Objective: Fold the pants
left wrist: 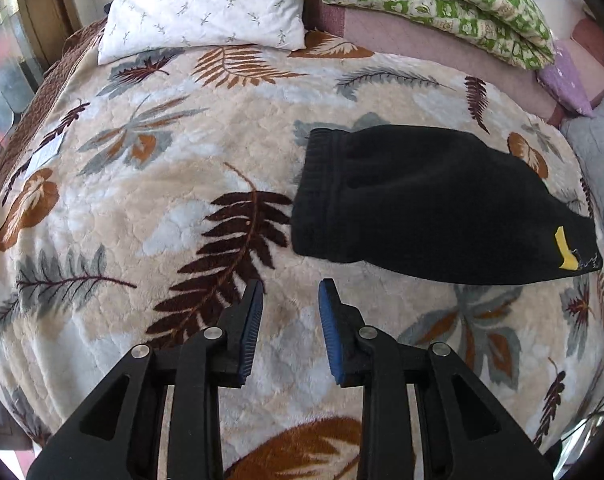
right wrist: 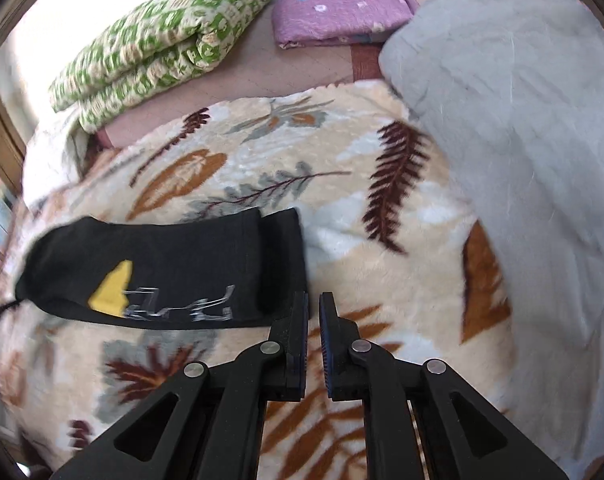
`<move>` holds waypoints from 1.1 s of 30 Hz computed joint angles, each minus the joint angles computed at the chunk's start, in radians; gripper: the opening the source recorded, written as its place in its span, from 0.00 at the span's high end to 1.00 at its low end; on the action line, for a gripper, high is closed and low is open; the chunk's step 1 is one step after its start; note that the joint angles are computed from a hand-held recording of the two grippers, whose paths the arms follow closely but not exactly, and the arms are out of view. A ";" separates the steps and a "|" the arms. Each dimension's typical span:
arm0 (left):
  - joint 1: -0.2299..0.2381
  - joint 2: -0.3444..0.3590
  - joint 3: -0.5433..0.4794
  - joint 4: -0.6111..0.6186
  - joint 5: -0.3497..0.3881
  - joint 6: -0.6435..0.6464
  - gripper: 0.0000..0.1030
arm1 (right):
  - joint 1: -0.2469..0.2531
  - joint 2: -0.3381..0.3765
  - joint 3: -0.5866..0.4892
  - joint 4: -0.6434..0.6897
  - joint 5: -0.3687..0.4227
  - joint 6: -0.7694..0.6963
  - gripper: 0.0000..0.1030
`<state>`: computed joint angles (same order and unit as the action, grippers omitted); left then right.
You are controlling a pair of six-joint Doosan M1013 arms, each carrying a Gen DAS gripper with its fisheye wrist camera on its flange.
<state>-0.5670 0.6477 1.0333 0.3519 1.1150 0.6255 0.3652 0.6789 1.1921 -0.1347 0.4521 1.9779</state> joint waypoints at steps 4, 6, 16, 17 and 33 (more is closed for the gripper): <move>0.043 -0.044 0.047 -0.110 -0.100 -0.057 0.63 | -0.010 -0.019 0.020 0.264 -0.015 -0.144 0.79; 0.065 -0.030 0.018 -0.185 -0.102 -0.020 0.51 | -0.012 -0.017 0.011 0.377 0.001 -0.199 0.66; 0.115 0.093 -0.152 -0.453 -0.019 0.146 0.51 | -0.032 0.042 -0.074 0.515 0.085 -0.015 0.51; 0.117 0.099 -0.159 -0.457 -0.015 0.147 0.51 | -0.032 0.047 -0.078 0.510 0.077 0.001 0.51; 0.172 0.069 -0.042 -0.758 -0.221 0.256 0.42 | -0.034 0.117 -0.142 0.635 0.070 0.057 0.69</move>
<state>-0.3946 0.7166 0.9912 -0.4059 0.8943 0.8814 0.3314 0.7963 1.0499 0.5003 0.5222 2.0345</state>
